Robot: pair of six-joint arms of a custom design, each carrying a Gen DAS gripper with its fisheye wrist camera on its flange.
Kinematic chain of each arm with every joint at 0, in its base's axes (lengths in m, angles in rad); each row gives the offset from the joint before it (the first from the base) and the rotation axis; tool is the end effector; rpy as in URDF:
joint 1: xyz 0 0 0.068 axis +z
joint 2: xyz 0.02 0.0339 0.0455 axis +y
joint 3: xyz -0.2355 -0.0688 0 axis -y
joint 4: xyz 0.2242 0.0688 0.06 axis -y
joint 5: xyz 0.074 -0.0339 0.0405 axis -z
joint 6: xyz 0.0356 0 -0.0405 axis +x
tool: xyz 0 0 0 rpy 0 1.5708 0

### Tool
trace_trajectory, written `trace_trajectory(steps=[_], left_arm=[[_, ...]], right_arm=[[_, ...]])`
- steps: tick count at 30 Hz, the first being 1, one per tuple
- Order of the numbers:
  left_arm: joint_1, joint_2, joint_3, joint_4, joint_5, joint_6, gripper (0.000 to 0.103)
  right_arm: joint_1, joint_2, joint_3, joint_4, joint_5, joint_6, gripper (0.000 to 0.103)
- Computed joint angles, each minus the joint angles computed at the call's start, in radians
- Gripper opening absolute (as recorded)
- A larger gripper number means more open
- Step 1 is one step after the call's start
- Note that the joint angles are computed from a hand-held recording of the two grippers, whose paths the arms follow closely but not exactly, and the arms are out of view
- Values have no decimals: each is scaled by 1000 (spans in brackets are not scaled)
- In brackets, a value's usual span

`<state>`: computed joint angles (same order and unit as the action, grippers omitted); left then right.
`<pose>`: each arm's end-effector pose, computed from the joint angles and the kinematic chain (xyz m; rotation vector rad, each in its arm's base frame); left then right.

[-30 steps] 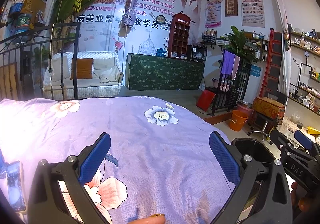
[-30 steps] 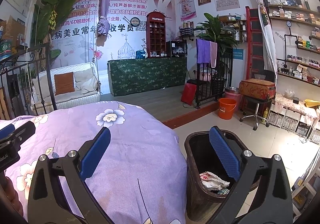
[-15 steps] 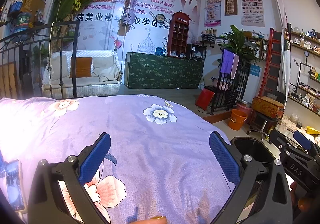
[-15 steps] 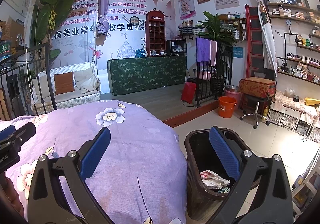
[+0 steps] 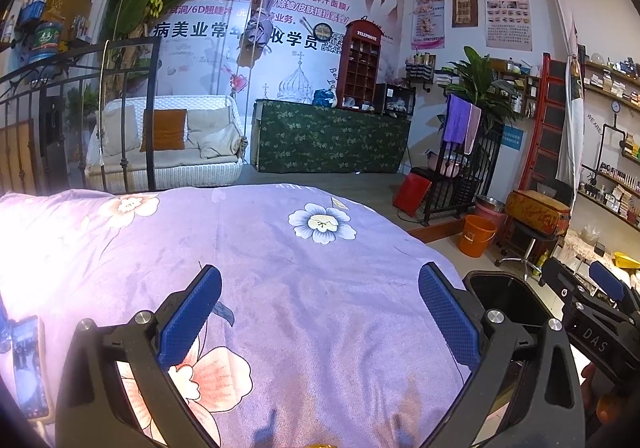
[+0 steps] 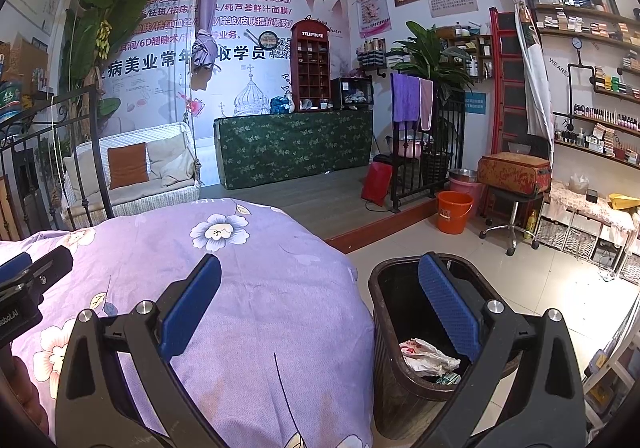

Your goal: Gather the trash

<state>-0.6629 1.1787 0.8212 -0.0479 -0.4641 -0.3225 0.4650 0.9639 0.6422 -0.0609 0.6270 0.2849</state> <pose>0.2134 -0.1464 0.2671 0.0304 1.9360 -0.1981 0.1995 0.0767 0.2546 0.2353 1.8643 -0.0996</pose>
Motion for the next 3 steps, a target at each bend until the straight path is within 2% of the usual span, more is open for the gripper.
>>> trace_trajectory(steps=[3], left_arm=[[6,1,1,-7,6,1,97]], right_arm=[[2,1,-14,14,0,3,97]])
